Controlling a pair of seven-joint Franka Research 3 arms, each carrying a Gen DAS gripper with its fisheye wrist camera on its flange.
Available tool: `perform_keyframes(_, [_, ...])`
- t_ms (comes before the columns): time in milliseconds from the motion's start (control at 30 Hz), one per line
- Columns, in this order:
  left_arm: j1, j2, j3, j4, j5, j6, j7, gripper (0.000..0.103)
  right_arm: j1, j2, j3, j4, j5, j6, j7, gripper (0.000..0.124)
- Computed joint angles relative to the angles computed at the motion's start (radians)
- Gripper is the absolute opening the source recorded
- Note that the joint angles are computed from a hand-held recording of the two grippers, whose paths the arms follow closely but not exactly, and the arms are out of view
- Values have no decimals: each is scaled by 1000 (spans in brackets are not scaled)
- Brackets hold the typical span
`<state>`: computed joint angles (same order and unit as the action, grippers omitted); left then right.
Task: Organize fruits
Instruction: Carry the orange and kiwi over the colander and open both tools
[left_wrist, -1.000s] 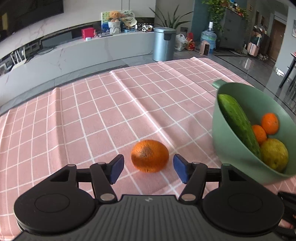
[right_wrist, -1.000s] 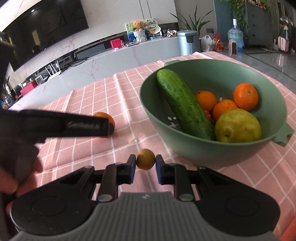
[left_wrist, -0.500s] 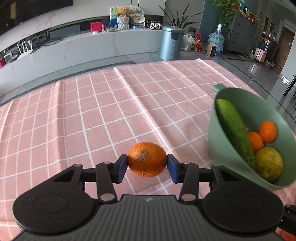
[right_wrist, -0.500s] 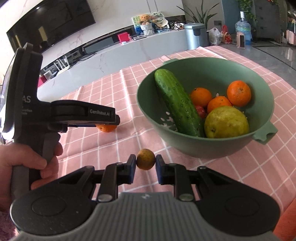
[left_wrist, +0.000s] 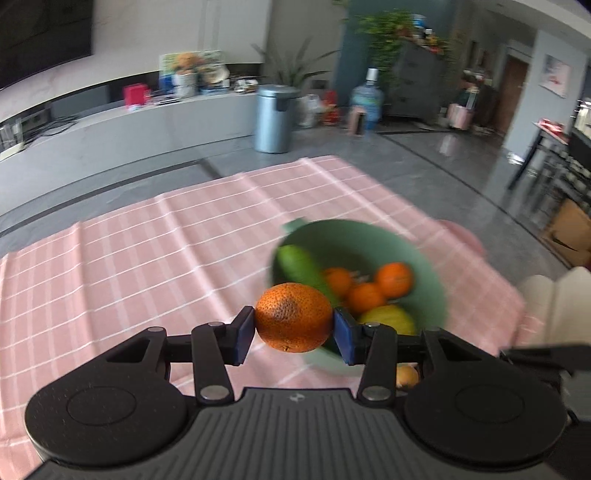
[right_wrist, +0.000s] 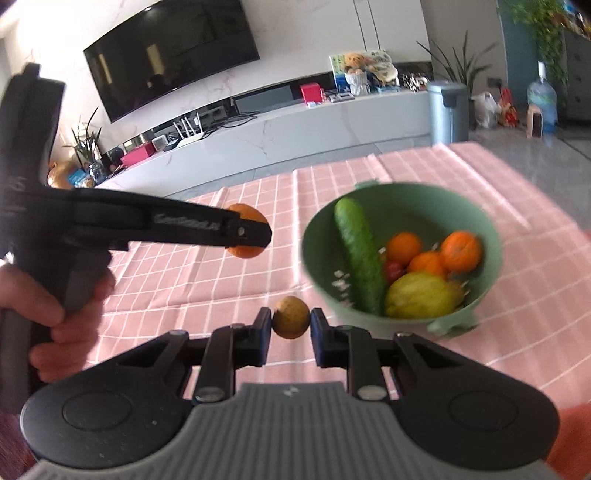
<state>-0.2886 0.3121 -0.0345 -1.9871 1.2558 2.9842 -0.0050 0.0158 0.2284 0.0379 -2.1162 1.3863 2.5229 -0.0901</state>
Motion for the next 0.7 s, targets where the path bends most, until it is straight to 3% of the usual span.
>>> perform_keyframes(167, [23, 85, -53, 94, -199, 15, 204, 51, -25, 42, -19, 89, -98, 18, -75, 18])
perform_keyframes(367, [140, 238, -215, 231, -533, -6, 540, 51, -52, 154, -15, 253, -325, 43, -8, 18])
perform_keyframes(433, [150, 287, -241, 284, -594, -36, 606, 51, -62, 191, -7, 303, -397, 37, 23, 18])
perform_keyframes(533, [135, 349, -247, 369, -667, -119, 674, 51, -71, 238, 10, 358, -487, 40, 50, 18])
perform_keyframes(700, [98, 390, -212, 422, -741, -153, 735, 52, -81, 315, 27, 447, -612, 13, 157, 18])
